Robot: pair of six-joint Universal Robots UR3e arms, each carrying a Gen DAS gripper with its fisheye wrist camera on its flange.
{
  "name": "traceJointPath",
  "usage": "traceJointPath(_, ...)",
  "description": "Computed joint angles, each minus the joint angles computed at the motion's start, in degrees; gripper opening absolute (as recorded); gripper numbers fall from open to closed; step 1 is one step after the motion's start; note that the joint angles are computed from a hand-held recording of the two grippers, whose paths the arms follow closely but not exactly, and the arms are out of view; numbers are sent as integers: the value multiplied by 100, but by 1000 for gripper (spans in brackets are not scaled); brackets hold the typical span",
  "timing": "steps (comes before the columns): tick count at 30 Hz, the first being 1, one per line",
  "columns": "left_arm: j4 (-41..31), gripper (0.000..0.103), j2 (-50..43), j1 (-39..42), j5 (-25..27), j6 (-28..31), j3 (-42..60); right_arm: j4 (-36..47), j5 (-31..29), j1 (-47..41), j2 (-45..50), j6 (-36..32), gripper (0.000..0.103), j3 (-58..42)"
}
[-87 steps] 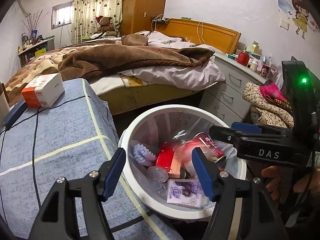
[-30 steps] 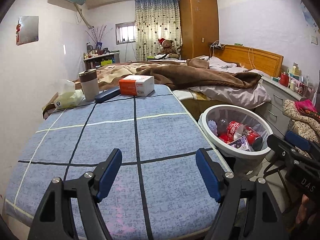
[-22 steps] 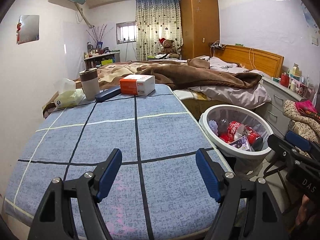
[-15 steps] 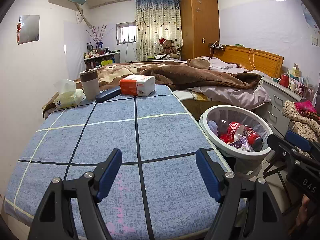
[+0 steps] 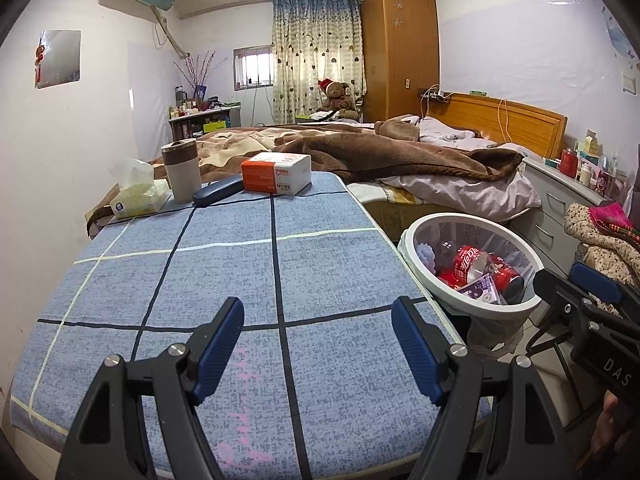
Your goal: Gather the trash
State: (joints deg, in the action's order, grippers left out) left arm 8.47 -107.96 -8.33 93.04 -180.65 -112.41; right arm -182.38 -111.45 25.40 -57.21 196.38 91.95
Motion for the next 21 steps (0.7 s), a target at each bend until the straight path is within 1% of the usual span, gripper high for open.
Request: traceJointPath(21,-8,78,158,45,7,14,-138,8,-7,11,-21,9,70,8)
